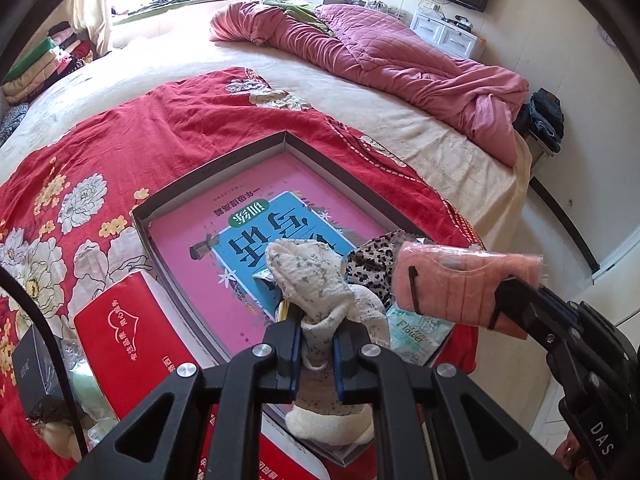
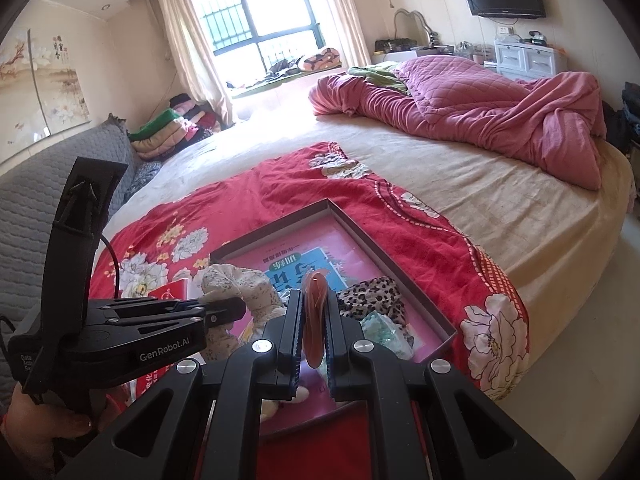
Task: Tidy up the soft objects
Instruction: 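Lower both items into the tray and open both tools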
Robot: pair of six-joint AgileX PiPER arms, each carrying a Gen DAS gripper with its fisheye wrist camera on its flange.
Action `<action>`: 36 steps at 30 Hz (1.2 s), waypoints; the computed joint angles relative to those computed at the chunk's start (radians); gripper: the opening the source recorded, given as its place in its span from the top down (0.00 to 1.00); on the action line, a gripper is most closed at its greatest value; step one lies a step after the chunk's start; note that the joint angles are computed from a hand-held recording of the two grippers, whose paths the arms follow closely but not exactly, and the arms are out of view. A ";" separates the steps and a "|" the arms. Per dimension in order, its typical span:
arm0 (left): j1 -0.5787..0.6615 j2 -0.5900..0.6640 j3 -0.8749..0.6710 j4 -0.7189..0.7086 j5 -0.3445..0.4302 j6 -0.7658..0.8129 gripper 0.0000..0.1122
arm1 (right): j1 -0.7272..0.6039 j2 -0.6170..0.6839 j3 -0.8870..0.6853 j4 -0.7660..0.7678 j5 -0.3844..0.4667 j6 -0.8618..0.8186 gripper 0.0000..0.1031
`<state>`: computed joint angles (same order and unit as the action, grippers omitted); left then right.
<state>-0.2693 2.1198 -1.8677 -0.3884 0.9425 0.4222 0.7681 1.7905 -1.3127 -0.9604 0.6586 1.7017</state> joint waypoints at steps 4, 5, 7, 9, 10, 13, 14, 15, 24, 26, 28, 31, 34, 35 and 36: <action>-0.005 0.022 -0.015 0.015 0.003 -0.006 0.89 | -0.006 0.020 -0.008 -0.007 -0.012 0.006 0.91; -0.004 0.033 -0.025 0.016 0.012 -0.008 0.89 | -0.008 0.029 -0.012 -0.004 -0.017 0.003 0.91; -0.002 0.044 -0.030 0.018 0.012 -0.013 0.89 | -0.015 0.045 -0.022 0.015 -0.027 -0.016 0.91; 0.000 0.051 -0.031 0.016 0.012 -0.007 0.89 | -0.022 0.060 -0.026 0.023 -0.039 -0.019 0.91; 0.002 0.053 -0.031 0.016 0.011 -0.008 0.89 | -0.027 0.066 -0.026 0.027 -0.051 -0.019 0.91; 0.007 0.066 -0.046 0.011 0.022 -0.007 0.89 | -0.050 0.090 -0.036 0.070 -0.087 -0.049 0.91; 0.008 0.068 -0.047 0.010 0.022 -0.006 0.89 | -0.054 0.097 -0.034 0.068 -0.096 -0.042 0.91; 0.008 0.074 -0.053 0.012 0.023 -0.009 0.89 | -0.058 0.104 -0.035 0.081 -0.106 -0.049 0.91; 0.009 0.092 -0.066 0.016 0.025 -0.021 0.89 | -0.079 0.152 -0.051 0.123 -0.115 -0.076 0.88; 0.010 0.094 -0.067 0.014 0.028 -0.022 0.89 | -0.079 0.153 -0.049 0.116 -0.103 -0.059 0.86; 0.012 0.095 -0.068 0.012 0.028 -0.023 0.89 | -0.079 0.160 -0.057 0.127 -0.082 -0.073 0.85; 0.013 0.094 -0.067 0.010 0.028 -0.021 0.89 | -0.079 0.165 -0.061 0.142 -0.062 -0.091 0.81; 0.013 0.095 -0.066 0.008 0.028 -0.020 0.89 | -0.074 0.170 -0.069 0.152 -0.040 -0.106 0.75; 0.012 0.097 -0.070 0.011 0.030 -0.022 0.89 | -0.074 0.171 -0.070 0.154 -0.038 -0.109 0.73; 0.012 0.098 -0.070 0.013 0.029 -0.023 0.89 | -0.073 0.172 -0.070 0.156 -0.037 -0.109 0.71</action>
<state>-0.2572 2.2174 -1.9378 -0.3756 0.9719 0.3992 0.6950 1.9621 -1.3827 -0.8045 0.6218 1.5925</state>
